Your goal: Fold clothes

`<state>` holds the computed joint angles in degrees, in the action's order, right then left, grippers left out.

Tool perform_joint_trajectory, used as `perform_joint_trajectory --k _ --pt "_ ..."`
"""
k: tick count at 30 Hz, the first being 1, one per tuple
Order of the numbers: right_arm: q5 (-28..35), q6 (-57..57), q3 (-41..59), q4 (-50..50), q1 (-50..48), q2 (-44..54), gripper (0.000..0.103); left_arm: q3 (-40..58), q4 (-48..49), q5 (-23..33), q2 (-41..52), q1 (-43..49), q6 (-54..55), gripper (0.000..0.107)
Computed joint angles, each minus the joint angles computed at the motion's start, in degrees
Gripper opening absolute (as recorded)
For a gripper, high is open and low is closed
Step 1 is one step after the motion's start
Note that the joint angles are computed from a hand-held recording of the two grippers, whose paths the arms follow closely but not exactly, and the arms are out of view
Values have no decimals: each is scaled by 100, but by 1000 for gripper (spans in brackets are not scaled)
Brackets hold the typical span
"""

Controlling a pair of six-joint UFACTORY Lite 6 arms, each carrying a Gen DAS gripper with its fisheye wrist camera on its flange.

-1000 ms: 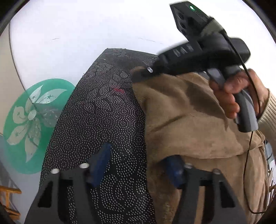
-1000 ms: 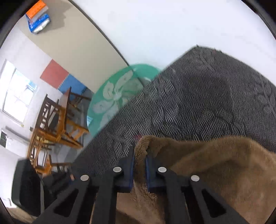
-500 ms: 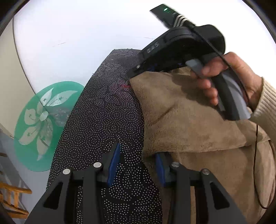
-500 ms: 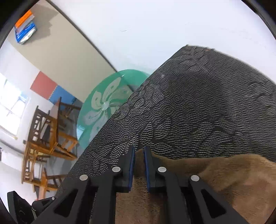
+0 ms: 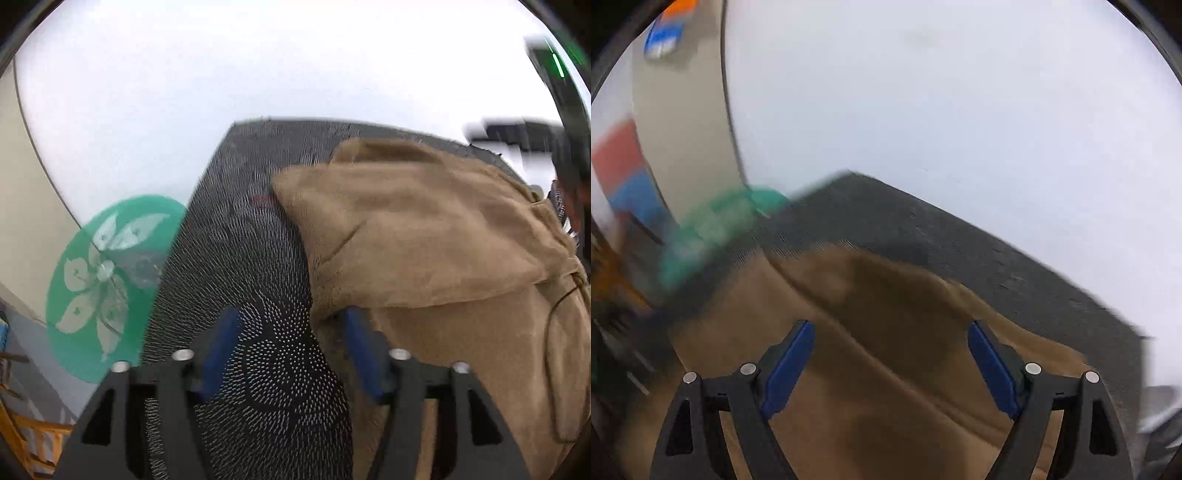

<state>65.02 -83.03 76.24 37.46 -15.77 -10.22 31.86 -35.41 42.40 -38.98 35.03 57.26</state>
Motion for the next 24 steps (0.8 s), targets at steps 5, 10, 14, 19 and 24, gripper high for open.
perform_joint_trajectory --k 5,10,14,19,24 --pt "424 -2201 -973 522 -2006 -689 87 458 357 -158 -113 -655 -718 84" --pt "1238 -2053 -599 472 -2685 -118 87 875 1456 -955 1011 -2340 -2300 84" --pt "1102 -2020 -295 -62 -2568 844 87 904 2600 -1380 2129 -2976 -3626 84" --pt "1442 -1816 526 -332 -2633 2084 87 904 1757 -1441 2482 -2414 -3033 100" --pt "2205 -1758 1487 -68 -3230 2529 87 1289 2256 -1033 2477 -2410 -3554 101"
